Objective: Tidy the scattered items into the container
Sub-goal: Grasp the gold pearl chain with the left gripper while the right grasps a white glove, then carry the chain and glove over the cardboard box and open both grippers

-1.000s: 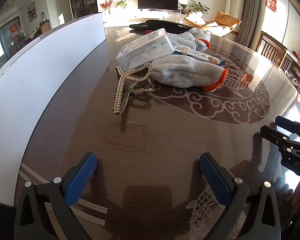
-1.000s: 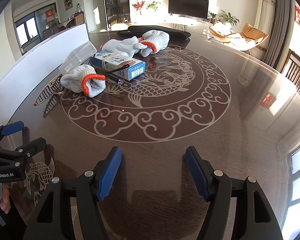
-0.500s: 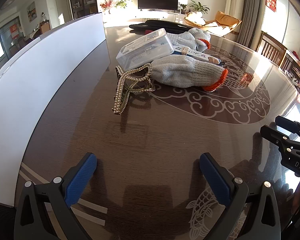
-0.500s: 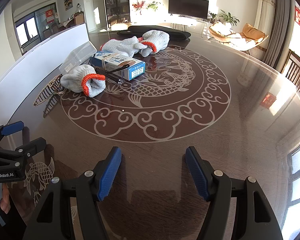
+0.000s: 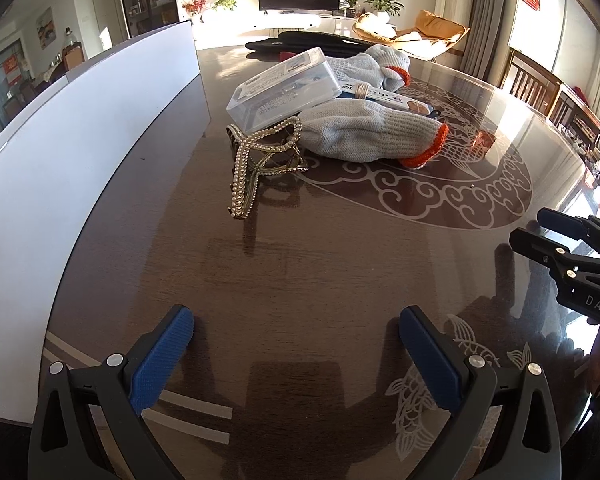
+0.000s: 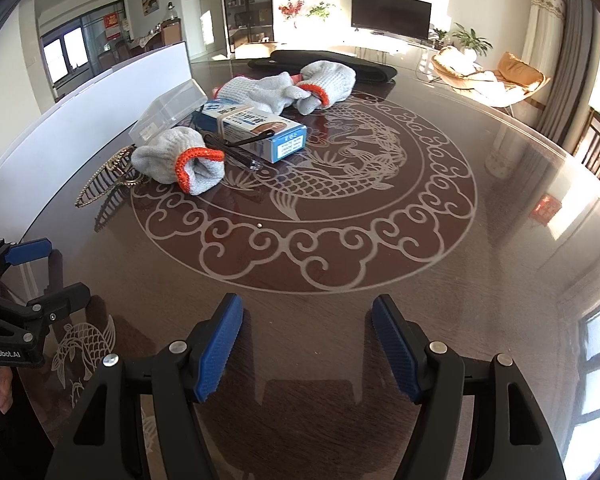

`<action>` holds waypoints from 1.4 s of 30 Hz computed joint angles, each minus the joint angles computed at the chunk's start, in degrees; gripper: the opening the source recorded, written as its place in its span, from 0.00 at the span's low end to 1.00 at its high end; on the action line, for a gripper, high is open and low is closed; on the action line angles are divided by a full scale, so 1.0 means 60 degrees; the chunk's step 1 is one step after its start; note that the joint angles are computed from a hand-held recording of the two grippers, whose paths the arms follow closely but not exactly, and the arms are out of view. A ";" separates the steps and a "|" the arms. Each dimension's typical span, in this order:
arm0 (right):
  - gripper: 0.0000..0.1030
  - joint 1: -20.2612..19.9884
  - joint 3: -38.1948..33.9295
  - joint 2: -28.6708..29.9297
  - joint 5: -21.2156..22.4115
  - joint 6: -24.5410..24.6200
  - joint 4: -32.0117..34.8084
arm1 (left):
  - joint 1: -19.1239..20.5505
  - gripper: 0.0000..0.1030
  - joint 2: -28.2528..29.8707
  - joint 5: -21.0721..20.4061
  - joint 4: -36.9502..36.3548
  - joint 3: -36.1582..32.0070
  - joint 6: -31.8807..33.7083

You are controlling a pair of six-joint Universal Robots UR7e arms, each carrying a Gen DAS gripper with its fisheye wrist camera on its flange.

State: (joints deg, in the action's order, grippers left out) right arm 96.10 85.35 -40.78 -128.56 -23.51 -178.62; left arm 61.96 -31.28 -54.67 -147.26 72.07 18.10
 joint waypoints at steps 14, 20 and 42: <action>0.63 0.0493 -0.5869 0.2839 0.1347 -0.3550 0.4448 | 0.0084 1.00 -0.0193 0.0019 -0.0066 0.0166 0.0066; 0.23 0.0425 -0.5254 0.2526 0.1133 -0.3243 0.4326 | 0.0097 1.00 -0.0233 -0.0023 -0.0131 0.0216 0.0134; 0.47 -0.0243 0.1126 -0.1504 0.1089 -0.1287 0.0374 | 0.0182 1.00 0.3003 0.0346 0.3482 -0.6021 -0.0345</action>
